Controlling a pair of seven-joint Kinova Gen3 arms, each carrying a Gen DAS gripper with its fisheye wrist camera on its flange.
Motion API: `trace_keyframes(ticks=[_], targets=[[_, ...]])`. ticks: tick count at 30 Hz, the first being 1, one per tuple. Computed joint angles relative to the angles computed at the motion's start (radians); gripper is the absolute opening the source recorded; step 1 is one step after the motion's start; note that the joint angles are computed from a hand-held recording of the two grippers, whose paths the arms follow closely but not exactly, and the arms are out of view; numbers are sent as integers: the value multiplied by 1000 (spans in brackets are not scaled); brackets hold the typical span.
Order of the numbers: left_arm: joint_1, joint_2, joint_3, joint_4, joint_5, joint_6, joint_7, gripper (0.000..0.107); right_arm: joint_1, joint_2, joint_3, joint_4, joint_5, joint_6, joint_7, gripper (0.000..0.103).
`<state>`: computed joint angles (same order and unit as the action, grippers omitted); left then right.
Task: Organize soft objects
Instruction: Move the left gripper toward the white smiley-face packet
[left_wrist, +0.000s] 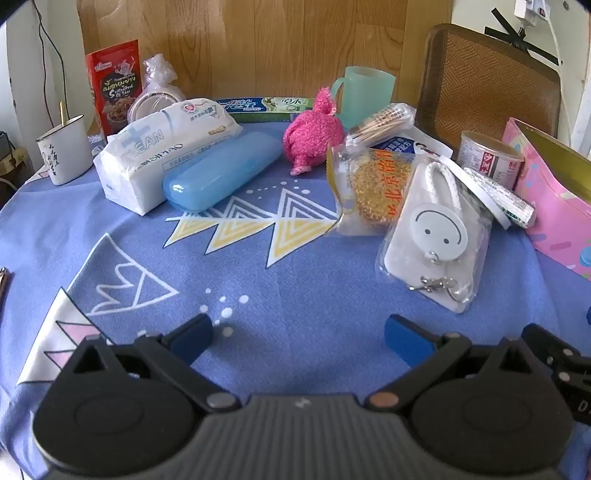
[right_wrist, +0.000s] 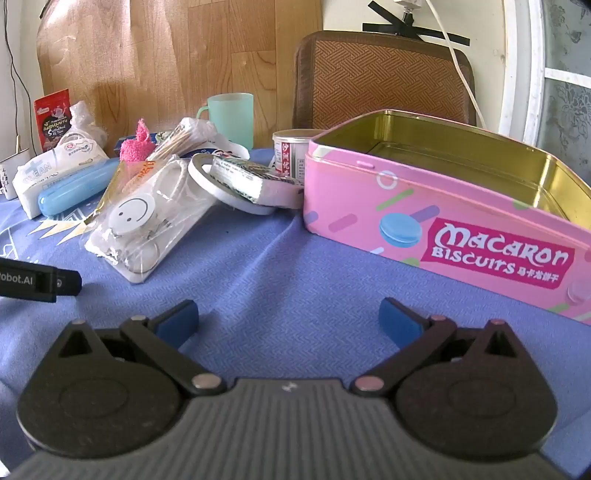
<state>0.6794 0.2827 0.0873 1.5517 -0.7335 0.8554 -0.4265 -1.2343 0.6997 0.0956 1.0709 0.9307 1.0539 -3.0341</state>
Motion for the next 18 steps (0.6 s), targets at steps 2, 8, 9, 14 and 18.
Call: trace_keyframes(ticks=[2,8,9,14,18], targets=[[-2,-1,1,1,2,-3,0,103,1,-1,-1,1,-1,-2,-1,103],[97,-12,-124,11,51,-37,-32,103,3,3,-3,-10,-7,6,9,103],[99,-14,-127,12,55,-43,-35,103,4,4,-3,-12,-9,7,11,103],[53,-63,-132,98,80,-189,-81,103,6,9,0,-28,-20,16,21,103],[-132,-164,11,238,69,-352,7,103,1,10,10,-27,-28,5,18,103]])
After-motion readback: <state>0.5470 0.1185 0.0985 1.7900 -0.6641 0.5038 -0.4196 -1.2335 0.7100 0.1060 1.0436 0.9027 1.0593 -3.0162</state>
